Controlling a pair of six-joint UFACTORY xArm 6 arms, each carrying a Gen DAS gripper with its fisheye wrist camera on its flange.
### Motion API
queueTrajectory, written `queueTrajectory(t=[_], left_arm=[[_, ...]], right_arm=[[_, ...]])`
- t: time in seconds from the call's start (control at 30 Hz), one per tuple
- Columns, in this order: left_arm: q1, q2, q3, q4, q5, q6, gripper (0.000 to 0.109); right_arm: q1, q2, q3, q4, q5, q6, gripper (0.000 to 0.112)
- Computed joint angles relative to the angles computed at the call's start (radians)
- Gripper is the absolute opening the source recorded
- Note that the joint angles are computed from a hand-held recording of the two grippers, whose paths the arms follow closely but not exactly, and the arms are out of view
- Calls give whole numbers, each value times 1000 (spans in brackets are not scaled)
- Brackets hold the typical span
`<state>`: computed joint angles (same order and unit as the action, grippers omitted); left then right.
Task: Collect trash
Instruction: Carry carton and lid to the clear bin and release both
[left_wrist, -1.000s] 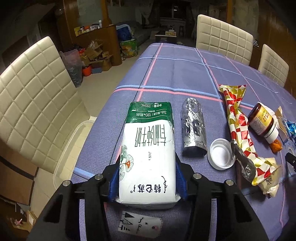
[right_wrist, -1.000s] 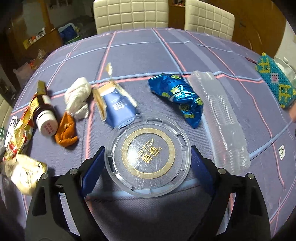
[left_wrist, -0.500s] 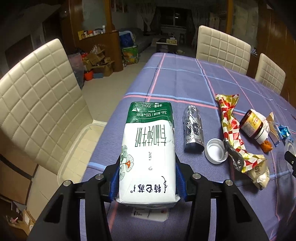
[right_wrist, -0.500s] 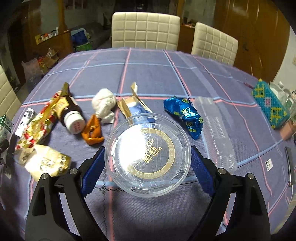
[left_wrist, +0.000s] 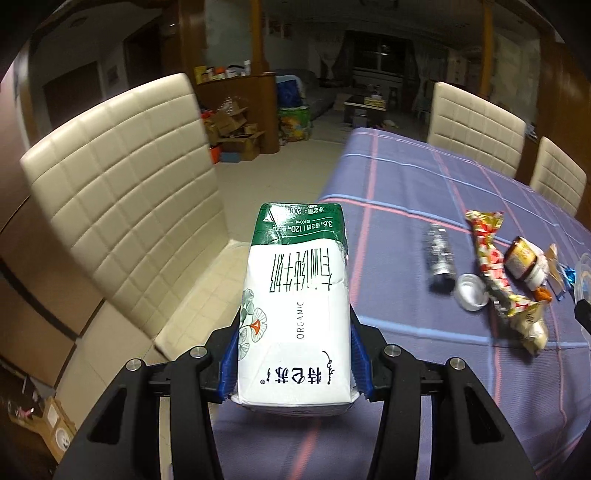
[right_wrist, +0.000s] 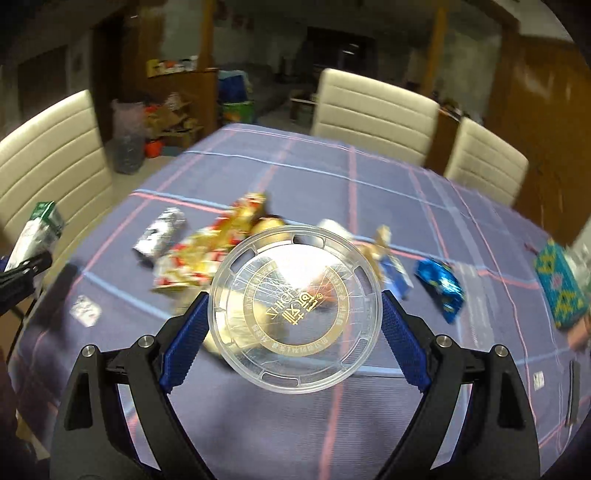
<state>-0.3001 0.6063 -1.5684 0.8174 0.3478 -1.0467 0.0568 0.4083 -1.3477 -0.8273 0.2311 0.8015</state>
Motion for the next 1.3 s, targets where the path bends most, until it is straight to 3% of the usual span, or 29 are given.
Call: queueTrajectory(t=[0.23, 0.4, 0.5, 0.67, 0.77, 0.87, 1.03, 1.3], left_arm=[[55, -34, 46, 52, 16, -32, 48], [91, -11, 29, -17, 7, 48, 48], [105, 22, -7, -66, 13, 123, 49], [112, 68, -73, -29, 20, 143, 51], [117, 95, -110, -17, 9, 142, 75], [129, 120, -137, -51, -22, 163, 82], [142, 149, -159, -111, -8, 203, 83], [195, 109, -82, -30, 29, 68, 83]], right_arm=[[90, 39, -44, 162, -22, -205, 88], [167, 109, -138, 512, 14, -531, 88], [196, 160, -213, 529, 46, -562, 88], [222, 230, -319, 559, 87, -601, 88], [232, 261, -372, 551, 116, -590, 88], [235, 313, -451, 552, 158, -593, 88], [243, 376, -547, 577, 219, -614, 88], [283, 525, -793, 698, 336, -755, 88]])
